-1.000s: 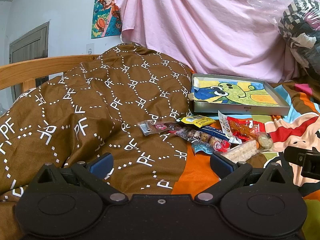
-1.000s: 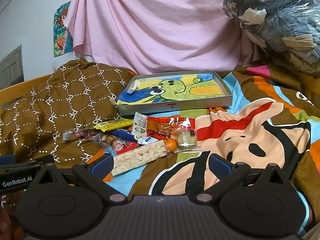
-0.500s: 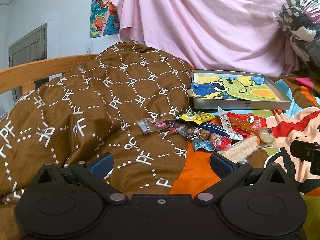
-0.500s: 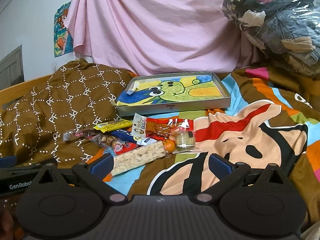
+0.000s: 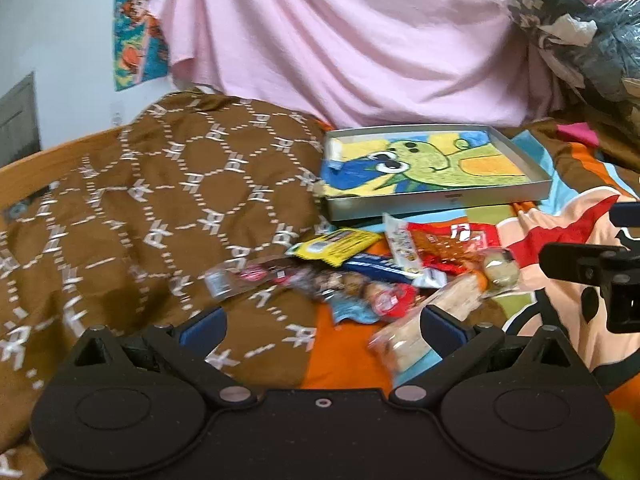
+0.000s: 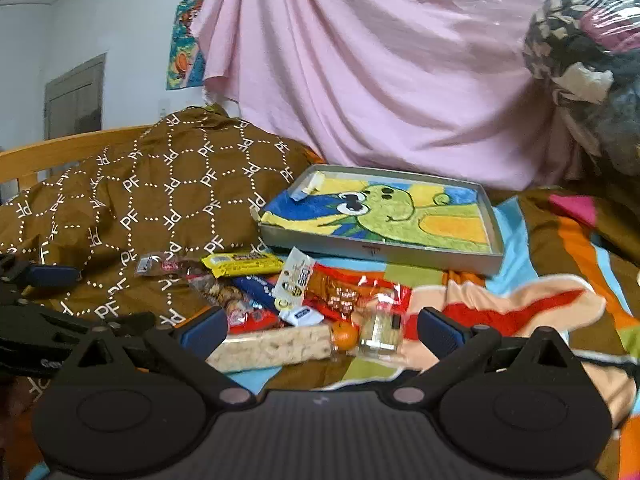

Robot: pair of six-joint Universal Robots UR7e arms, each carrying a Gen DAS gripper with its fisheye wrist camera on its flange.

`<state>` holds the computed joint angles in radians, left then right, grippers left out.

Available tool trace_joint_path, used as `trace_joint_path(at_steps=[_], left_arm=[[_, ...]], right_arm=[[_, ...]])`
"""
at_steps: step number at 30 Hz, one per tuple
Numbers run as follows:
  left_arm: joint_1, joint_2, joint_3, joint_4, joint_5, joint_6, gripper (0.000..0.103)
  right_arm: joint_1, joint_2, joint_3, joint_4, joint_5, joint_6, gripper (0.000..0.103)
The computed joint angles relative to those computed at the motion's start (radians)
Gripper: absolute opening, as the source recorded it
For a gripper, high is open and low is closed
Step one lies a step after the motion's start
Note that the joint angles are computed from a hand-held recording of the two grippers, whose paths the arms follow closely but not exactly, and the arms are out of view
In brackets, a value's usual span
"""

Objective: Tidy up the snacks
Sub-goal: 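Grasp the wrapped rice-cake bar with the left tool while the right tool grasps the clear-wrapped cookie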

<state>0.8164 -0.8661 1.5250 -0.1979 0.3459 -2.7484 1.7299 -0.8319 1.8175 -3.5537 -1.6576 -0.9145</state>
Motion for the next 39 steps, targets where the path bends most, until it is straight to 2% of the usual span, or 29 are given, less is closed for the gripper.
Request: trace_joint_path(at_steps=[5, 9, 11, 13, 20, 26, 29, 32, 36, 39], left_arm=[[0.031, 0.077, -0.122, 0.093, 0.071, -0.012, 0.102], [0.051, 0.142, -0.221, 0.2, 0.118, 0.03, 0.102], [0.059, 0.167, -0.253, 0.243, 0.143, 0.096, 0.102], [0.065, 0.187, -0.281, 0.283, 0.161, 0.151, 0.102], [0.082, 0.26, -0.39, 0.439, 0.2, 0.233, 0.102], [0.098, 0.311, -0.466, 0.518, 0.24, 0.298, 0.102], [0.105, 0.325, -0.488, 0.524, 0.235, 0.383, 0.102], [0.106, 0.314, -0.471, 0.477, 0.221, 0.509, 0.099], [0.105, 0.3, -0.452, 0.455, 0.204, 0.607, 0.095], [0.103, 0.28, -0.405, 0.375, 0.187, 0.712, 0.091]], right_arm=[[-0.013, 0.022, -0.077, 0.033, 0.011, -0.058, 0.103], [-0.026, 0.054, -0.139, 0.042, 0.007, -0.08, 0.103], [-0.033, 0.07, -0.159, 0.035, 0.005, -0.1, 0.103], [-0.034, 0.084, -0.181, 0.047, -0.023, -0.117, 0.103], [-0.029, 0.145, -0.27, 0.08, -0.173, -0.132, 0.103], [-0.046, 0.197, -0.338, 0.083, -0.213, -0.154, 0.103], [-0.057, 0.209, -0.356, 0.085, -0.196, -0.161, 0.103], [-0.062, 0.214, -0.364, 0.101, -0.17, -0.162, 0.103], [-0.063, 0.221, -0.368, 0.111, -0.143, -0.186, 0.103], [-0.062, 0.229, -0.371, 0.098, -0.14, -0.199, 0.103]])
